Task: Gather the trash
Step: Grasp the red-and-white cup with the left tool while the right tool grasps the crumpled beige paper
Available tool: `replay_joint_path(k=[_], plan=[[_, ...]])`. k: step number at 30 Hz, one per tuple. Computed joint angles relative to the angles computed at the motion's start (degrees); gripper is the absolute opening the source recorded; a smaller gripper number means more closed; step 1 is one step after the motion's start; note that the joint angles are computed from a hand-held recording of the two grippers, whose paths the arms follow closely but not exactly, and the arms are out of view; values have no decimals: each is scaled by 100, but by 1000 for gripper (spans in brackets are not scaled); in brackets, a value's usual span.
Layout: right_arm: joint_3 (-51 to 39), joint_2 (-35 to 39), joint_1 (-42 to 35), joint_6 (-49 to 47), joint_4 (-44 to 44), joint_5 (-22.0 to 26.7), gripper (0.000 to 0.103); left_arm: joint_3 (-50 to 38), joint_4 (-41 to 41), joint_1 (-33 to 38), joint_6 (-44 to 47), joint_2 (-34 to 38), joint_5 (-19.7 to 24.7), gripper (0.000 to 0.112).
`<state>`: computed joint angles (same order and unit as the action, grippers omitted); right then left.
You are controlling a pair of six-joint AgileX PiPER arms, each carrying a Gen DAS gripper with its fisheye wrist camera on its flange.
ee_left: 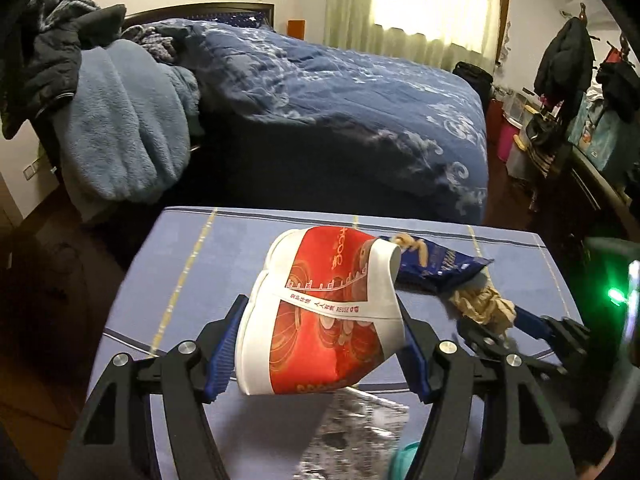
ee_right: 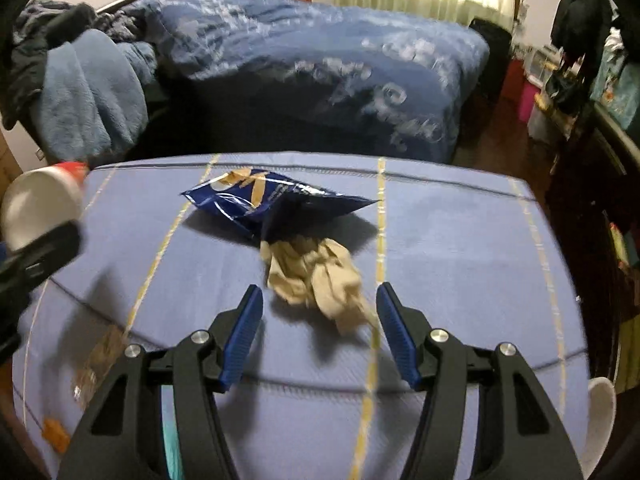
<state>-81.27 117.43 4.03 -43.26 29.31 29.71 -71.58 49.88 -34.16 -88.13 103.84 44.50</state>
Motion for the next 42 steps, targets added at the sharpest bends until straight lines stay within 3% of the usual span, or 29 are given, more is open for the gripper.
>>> replay_joint_path(k=[2,3,4,13,19,29,42], plan=[[-76,88,21,-16,75,-23,54,73,14,37,-5,-59,1,68],[-6,57,67,-35,21,-159,35,114,21,51,-27,-80,-8,68],[17,29,62,-177,125,-120,23,142,19,59,-39,-96,-14,68],[1046,-834,-534,-1326,1127,-19,22,360,102,-182,-396,-271,197,68],[1855,-1563,-1271,-2454,1944,390,22,445,204,-646,-769,-439,474,68],[3002,-2471,-2381,-3885,2582,756,22,460,272,-1523,-1190,-521,785,68],[3302,-2683,-3910,-4933,2925,1588,23,-555,166,-2239,-933,140,982,68]])
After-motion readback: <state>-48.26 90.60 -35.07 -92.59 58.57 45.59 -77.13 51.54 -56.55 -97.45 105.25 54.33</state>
